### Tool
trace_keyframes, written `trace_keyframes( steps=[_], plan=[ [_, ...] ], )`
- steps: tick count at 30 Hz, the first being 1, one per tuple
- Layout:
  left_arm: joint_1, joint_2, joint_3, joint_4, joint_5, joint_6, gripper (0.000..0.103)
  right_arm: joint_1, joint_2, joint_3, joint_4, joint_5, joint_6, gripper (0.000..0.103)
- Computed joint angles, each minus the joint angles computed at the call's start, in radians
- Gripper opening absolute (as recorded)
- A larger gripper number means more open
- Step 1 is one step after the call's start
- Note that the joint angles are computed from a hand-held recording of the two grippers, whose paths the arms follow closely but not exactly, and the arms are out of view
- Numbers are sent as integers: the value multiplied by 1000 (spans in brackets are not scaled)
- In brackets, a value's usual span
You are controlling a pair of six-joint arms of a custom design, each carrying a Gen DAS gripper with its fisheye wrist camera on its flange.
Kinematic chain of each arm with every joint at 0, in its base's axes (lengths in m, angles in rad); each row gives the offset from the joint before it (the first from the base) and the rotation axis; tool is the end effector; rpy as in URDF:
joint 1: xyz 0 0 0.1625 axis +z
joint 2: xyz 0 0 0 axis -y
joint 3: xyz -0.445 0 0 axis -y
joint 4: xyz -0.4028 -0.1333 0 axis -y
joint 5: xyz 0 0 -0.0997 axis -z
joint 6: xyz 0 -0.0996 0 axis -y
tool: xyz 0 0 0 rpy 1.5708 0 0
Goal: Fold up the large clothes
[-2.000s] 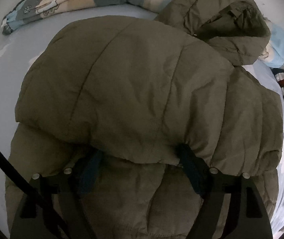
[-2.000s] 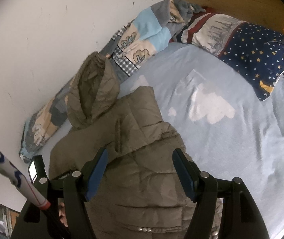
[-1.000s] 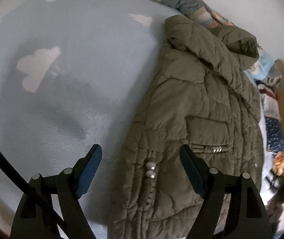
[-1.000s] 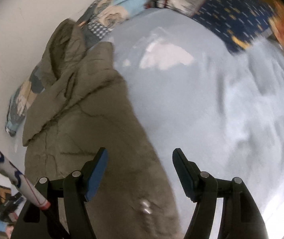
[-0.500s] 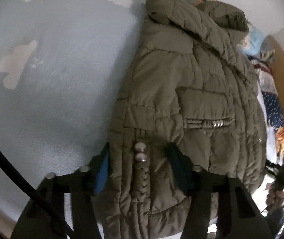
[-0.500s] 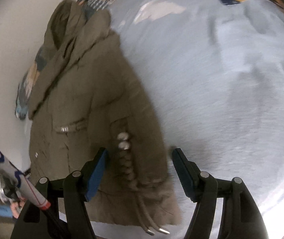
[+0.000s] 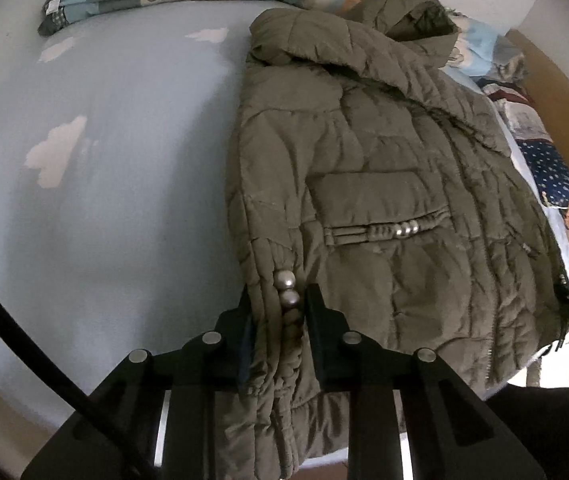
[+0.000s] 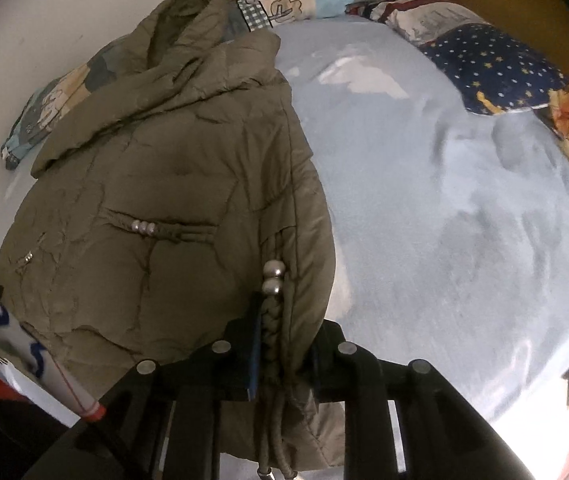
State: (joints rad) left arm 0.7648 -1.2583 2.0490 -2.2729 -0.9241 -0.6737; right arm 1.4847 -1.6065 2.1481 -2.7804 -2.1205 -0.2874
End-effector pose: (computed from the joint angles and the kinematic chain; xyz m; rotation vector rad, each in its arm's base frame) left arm -0.2359 -0.4943 0.2116 0.2073 2.5541 -0.4950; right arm 0.0414 -0.4654 0.3947 0.0075 -2.4125 0.6930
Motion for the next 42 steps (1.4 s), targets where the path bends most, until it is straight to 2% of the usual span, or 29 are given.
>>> trace_keyframes(
  steps=[4,6,8,10,11,13,15,17,21,23,24,26,27,30,32,35,38,42],
  plan=[
    [-2,-15,10,38,21,-36,24,3,-50,33,27,-19,24,20],
    [-1,-25,-3,83,66,-89,41,-13,-69,33,54,2,60,23],
    [-3,-40,-7,78,106,-123,45,-26,-76,27,73,1,92,33],
    [-17,-48,-12,50,161,-137,46,-16,-76,27,37,-29,111,55],
    [-24,-45,-20,38,195,-131,48,-6,-74,30,8,-39,109,56],
    [-32,-20,-52,13,234,-95,53,30,-54,29,-104,-81,85,57],
    [-31,25,-99,-8,237,-52,53,54,-33,19,-183,-76,72,57],
    [-31,87,-158,-41,240,3,53,73,-4,-14,-197,-21,75,57],
    [-38,233,-300,-65,279,111,55,143,125,-106,-214,-2,42,57],
    [-32,317,-381,-100,300,187,63,169,192,-154,-223,11,15,50],
    [-26,356,-414,-119,309,212,63,186,247,-200,-221,17,-20,41],
    [-8,426,-482,-138,316,253,63,211,342,-272,-242,-5,-60,37],
    [9,476,-534,-147,315,285,63,213,372,-299,-239,4,-65,35],
    [42,548,-594,-183,344,332,63,211,479,-404,-236,0,-72,33],
    [70,588,-652,-117,356,305,63,196,527,-455,-237,7,-63,33],
    [103,621,-702,-89,347,288,64,168,601,-543,-222,-10,-36,32],
    [124,637,-736,-54,318,267,67,143,634,-600,-137,-22,35,32],
    [123,657,-750,-35,355,278,72,133,660,-628,-93,-51,52,33]
  ],
)
